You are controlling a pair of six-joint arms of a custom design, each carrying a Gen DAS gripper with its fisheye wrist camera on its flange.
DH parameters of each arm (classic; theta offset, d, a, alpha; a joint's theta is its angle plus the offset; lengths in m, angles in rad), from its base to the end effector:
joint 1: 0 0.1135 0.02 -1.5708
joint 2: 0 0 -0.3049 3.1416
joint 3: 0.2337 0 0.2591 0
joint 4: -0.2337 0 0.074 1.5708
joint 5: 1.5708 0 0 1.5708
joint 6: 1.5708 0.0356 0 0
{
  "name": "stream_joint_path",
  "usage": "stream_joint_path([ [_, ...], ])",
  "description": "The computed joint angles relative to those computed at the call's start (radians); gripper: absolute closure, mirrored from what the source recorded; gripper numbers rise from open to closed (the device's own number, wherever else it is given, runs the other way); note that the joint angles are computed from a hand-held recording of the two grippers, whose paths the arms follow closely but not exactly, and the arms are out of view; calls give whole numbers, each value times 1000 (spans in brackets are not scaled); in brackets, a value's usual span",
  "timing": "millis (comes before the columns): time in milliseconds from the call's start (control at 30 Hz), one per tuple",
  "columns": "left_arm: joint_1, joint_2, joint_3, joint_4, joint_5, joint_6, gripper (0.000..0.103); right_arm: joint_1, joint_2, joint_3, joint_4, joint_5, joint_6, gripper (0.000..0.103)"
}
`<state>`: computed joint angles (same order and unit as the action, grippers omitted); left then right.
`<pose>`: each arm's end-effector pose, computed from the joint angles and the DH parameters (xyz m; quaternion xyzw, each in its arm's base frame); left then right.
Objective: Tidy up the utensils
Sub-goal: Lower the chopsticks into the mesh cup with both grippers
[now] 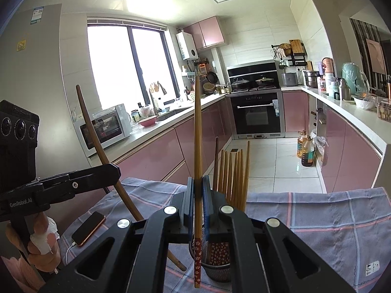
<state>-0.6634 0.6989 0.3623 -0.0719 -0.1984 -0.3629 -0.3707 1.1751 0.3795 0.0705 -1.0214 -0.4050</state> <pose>0.1180 -0.0833 0.2398 0.0707 0.8305 -0.1961 0.5166 0.1891 -0.0409 0.1954 -0.2142 0.7920 0.2772 0.5000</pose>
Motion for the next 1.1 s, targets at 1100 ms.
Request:
stream_joint_path([
  [1100,-7,187,4,119,-28,12,95,153,126,-43,359,203,240,97],
])
